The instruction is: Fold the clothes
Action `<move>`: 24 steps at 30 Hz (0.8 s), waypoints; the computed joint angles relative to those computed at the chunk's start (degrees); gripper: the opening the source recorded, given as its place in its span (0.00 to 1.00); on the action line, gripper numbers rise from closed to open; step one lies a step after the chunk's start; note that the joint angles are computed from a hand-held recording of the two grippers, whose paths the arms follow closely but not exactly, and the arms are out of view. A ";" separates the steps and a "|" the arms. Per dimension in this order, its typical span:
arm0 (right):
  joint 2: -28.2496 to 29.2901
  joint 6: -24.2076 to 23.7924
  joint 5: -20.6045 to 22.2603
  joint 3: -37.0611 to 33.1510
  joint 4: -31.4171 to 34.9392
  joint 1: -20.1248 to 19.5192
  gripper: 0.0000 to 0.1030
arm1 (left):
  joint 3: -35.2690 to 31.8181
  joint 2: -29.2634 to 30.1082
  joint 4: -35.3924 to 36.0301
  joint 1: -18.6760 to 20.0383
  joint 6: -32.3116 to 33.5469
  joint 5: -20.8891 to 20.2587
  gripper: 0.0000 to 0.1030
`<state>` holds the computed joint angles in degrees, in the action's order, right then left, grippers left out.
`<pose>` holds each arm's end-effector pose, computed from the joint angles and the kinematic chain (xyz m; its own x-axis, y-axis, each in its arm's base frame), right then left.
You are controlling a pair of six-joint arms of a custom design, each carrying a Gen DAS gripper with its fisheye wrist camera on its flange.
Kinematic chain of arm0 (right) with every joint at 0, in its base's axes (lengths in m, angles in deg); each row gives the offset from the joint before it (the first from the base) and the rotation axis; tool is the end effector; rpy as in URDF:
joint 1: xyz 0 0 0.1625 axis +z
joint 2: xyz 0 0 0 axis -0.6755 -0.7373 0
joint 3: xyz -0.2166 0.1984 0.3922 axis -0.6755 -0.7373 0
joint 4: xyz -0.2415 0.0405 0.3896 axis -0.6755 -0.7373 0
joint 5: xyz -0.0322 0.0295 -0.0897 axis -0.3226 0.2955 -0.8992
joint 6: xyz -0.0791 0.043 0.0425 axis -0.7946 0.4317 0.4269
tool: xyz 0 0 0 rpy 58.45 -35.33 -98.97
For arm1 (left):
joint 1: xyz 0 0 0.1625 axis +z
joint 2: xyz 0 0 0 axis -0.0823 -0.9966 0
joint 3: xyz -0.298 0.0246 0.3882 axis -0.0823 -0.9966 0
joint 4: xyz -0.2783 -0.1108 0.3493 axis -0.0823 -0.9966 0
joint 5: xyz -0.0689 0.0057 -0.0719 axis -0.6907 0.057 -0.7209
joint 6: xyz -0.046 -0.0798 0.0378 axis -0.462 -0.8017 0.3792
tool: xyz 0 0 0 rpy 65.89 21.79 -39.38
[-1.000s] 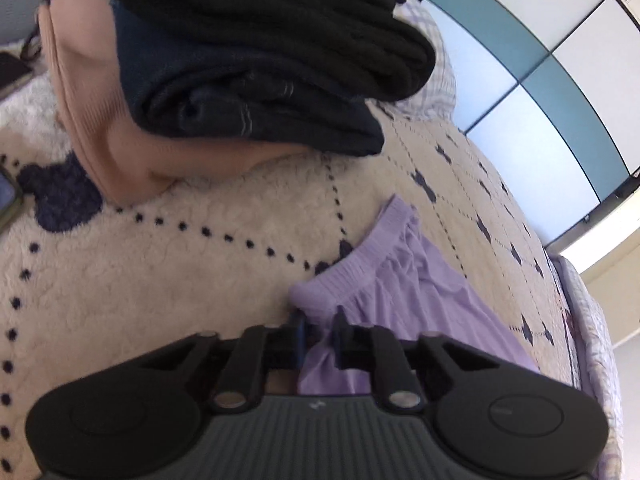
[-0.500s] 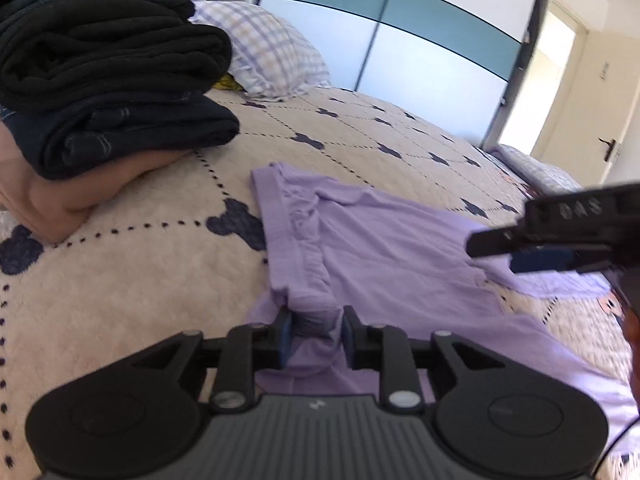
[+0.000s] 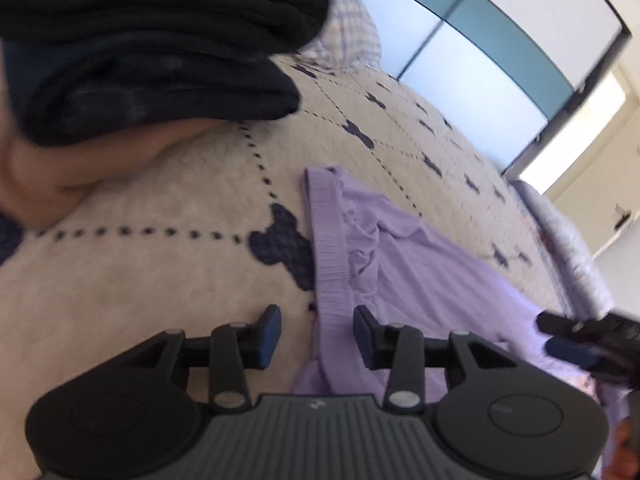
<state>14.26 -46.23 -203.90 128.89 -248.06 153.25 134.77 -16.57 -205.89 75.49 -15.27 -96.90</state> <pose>0.2742 -0.5146 0.0401 -0.8875 0.0740 0.4548 -0.2745 0.7078 -0.6509 0.0059 -0.5219 0.2178 -0.9438 0.0169 -0.3300 0.2448 0.7066 -0.6639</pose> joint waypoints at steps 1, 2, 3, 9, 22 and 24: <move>-0.03 0.76 0.17 -0.03 -0.25 -0.10 0.66 | -0.13 1.02 -1.10 -0.54 0.53 0.23 0.32; -0.12 1.50 0.41 -0.04 -0.36 -0.23 0.66 | -0.25 1.87 -2.00 -0.97 0.75 0.10 0.30; -0.33 2.29 0.80 -0.05 -0.16 -0.42 0.66 | -0.17 2.89 -3.25 -1.78 1.85 1.25 0.25; -1.69 4.98 4.05 0.51 -1.63 -1.56 0.66 | 1.87 8.16 -15.11 -7.22 13.99 8.38 0.24; -3.13 7.88 9.75 1.48 -1.80 -3.12 0.66 | 0.77 4.38 -11.52 -5.84 8.04 8.42 0.35; -3.27 8.10 9.96 1.72 -2.09 -3.29 0.66 | -0.13 2.86 -7.01 -4.20 2.91 7.03 0.36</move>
<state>10.98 -38.13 -193.94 130.61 -250.16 149.97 134.64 -13.71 -212.89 71.29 -12.36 -89.87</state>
